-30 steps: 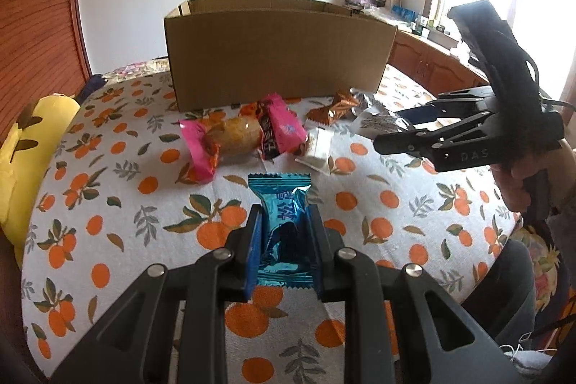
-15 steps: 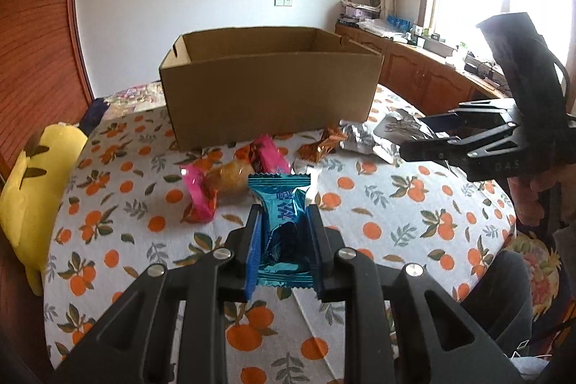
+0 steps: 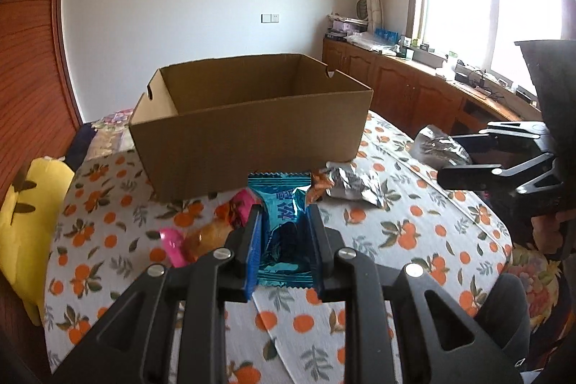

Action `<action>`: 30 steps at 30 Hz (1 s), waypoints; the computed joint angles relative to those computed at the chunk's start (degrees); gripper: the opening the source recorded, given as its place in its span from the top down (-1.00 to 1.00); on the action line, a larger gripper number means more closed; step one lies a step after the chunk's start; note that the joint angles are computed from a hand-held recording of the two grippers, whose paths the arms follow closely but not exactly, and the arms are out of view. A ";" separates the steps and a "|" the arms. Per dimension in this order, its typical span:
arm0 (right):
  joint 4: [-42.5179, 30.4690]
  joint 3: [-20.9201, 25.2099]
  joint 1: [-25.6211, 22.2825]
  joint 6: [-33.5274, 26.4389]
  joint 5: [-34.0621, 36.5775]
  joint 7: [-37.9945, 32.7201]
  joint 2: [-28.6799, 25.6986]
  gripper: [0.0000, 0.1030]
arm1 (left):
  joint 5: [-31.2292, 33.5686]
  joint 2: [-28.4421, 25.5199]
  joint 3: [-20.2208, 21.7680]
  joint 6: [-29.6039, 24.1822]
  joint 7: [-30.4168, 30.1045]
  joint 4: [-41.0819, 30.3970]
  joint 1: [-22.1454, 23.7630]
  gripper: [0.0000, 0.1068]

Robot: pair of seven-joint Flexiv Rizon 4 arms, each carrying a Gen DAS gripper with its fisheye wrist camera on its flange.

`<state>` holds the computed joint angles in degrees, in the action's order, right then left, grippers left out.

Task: Organize snacks
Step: 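Carry both snacks over the cardboard box and open both tools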

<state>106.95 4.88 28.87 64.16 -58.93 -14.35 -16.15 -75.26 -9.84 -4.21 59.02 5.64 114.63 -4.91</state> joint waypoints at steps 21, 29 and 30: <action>-13.47 -5.74 -2.28 5.11 0.66 -7.04 -7.96 -0.16 | 3.74 -11.56 -5.59 2.41 -2.89 -19.46 2.45 0.61; -22.62 -8.96 -1.48 7.71 6.76 -11.90 -15.66 -0.16 | 10.76 -16.92 -7.50 3.62 -8.46 -26.00 5.18 0.60; -23.78 -9.07 -1.46 7.69 8.17 -12.86 -16.73 -0.16 | 11.82 -17.65 -7.79 3.72 -9.15 -26.93 5.48 0.60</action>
<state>83.17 -4.19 27.41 71.85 -50.75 -27.21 -32.88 -63.45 -27.50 -11.99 62.74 -3.51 87.71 0.58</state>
